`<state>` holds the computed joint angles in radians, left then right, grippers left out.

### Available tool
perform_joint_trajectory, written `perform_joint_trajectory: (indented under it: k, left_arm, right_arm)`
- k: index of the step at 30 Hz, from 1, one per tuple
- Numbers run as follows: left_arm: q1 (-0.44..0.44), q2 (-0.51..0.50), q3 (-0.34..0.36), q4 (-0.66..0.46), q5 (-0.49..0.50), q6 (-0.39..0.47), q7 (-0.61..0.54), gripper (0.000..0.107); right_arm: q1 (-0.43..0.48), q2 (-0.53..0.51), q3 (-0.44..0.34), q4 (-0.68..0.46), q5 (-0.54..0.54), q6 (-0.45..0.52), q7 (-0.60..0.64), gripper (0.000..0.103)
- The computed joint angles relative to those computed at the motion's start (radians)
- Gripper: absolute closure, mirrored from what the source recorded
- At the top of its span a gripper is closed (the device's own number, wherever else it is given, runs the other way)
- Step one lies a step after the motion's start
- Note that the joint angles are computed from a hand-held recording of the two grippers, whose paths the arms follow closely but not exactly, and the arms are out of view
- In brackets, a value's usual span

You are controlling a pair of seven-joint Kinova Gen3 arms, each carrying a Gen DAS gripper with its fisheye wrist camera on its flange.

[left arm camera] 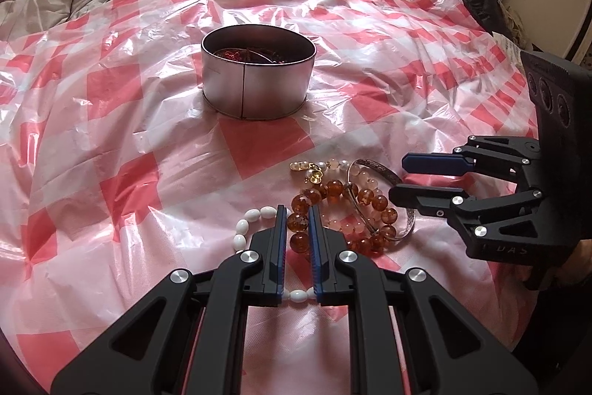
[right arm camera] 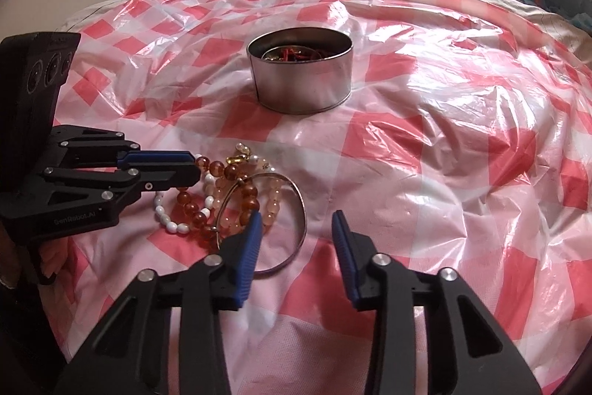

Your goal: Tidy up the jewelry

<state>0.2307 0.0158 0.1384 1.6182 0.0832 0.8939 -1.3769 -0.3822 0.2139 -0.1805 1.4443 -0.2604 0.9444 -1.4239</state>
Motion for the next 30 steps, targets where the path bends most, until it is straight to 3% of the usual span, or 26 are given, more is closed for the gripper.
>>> perform_joint_trajectory:
  k: [2,3,5,8,10,12,14,19,21,23,25,30]
  left_arm:
    - [-0.001,0.002,-0.001,0.0,0.003,0.002,-0.006,0.097]
    - [-0.001,0.003,0.0,-0.002,0.004,0.004,-0.009,0.097]
    - [0.001,0.005,0.001,-0.003,-0.002,0.005,-0.007,0.097]
    - [0.003,0.004,0.002,-0.002,0.0,0.003,-0.007,0.097]
    - [0.003,-0.002,0.0,0.002,0.012,-0.005,-0.017,0.097]
    - [-0.011,-0.017,-0.011,0.015,0.077,-0.024,-0.062,0.097]
    - [-0.037,-0.033,-0.014,0.028,0.145,-0.041,-0.118,0.097]
    - [0.001,-0.086,-0.13,0.075,0.348,-0.113,-0.268,0.097]
    - [-0.049,-0.103,-0.107,0.088,0.429,-0.13,-0.333,0.097]
    - [-0.071,-0.115,-0.097,0.092,0.473,-0.141,-0.373,0.097]
    - [-0.074,-0.119,-0.094,0.091,0.475,-0.146,-0.376,0.097]
    - [-0.072,-0.099,-0.046,0.043,0.322,-0.134,-0.263,0.097]
  right_arm:
    - [-0.016,0.003,-0.001,-0.001,0.027,0.001,-0.005,0.071]
    - [-0.02,0.003,-0.003,-0.001,0.032,-0.001,0.0,0.084]
    - [-0.026,-0.007,-0.003,0.014,0.042,-0.022,-0.002,0.095]
    - [-0.017,-0.024,-0.009,0.034,0.031,-0.054,0.014,0.1]
    - [-0.039,-0.039,0.019,0.048,0.023,-0.075,0.022,0.1]
    - [-0.084,-0.055,0.095,0.063,-0.026,-0.097,0.051,0.1]
    - [-0.063,-0.066,0.109,0.077,-0.099,-0.116,0.09,0.1]
    - [0.162,-0.074,-0.029,0.103,-0.303,-0.153,0.167,0.1]
    - [0.239,-0.067,-0.073,0.11,-0.384,-0.147,0.2,0.1]
    - [0.251,-0.062,-0.05,0.118,-0.465,-0.133,0.239,0.1]
    - [0.212,-0.058,0.008,0.117,-0.509,-0.117,0.26,0.1]
    - [0.207,-0.041,0.015,0.097,-0.525,-0.108,0.264,0.1]
